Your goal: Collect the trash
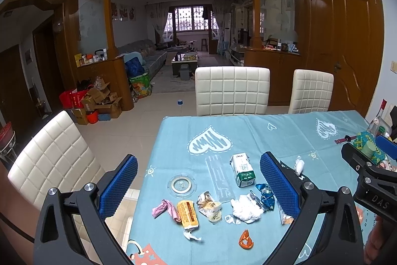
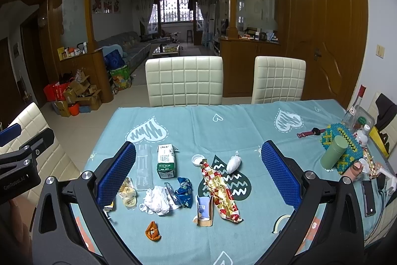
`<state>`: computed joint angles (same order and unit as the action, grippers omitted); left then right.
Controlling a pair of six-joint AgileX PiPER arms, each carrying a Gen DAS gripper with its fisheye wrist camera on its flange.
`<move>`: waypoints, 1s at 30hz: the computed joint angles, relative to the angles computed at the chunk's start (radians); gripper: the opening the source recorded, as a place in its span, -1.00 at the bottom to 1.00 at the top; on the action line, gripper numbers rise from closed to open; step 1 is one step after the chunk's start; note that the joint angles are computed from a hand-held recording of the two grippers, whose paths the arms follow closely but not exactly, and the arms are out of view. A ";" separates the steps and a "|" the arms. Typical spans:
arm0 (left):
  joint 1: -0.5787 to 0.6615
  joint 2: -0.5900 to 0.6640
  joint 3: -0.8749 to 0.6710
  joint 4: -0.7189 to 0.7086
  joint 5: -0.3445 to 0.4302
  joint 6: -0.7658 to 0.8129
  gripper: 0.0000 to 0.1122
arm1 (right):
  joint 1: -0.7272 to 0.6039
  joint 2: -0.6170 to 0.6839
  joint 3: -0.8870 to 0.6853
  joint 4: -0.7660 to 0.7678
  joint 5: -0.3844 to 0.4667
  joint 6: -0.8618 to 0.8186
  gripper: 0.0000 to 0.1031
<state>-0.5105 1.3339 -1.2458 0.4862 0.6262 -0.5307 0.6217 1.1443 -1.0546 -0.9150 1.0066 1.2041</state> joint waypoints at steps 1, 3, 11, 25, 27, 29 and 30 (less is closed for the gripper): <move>-0.003 0.000 0.002 0.006 0.000 -0.007 0.73 | 0.001 -0.001 0.000 0.000 0.001 -0.001 0.94; -0.003 0.001 0.001 0.008 0.001 -0.010 0.73 | 0.002 0.000 0.001 -0.002 0.002 0.003 0.94; -0.013 0.003 0.007 0.030 -0.001 -0.033 0.73 | -0.002 -0.001 0.000 0.002 -0.001 -0.001 0.94; -0.014 0.013 -0.008 0.012 0.007 -0.015 0.73 | -0.011 0.001 -0.002 0.005 -0.007 -0.008 0.94; -0.015 0.013 -0.007 0.013 0.004 -0.017 0.73 | -0.012 0.002 -0.003 0.006 -0.009 -0.008 0.94; -0.015 0.013 -0.006 0.012 0.003 -0.017 0.73 | -0.010 0.002 -0.003 0.004 -0.006 -0.007 0.94; -0.016 0.013 -0.006 0.011 0.002 -0.018 0.73 | -0.011 0.002 -0.005 0.004 -0.004 -0.009 0.94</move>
<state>-0.5263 1.3470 -1.2513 0.4977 0.6279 -0.5483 0.6111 1.1463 -1.0598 -0.9113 1.0031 1.1954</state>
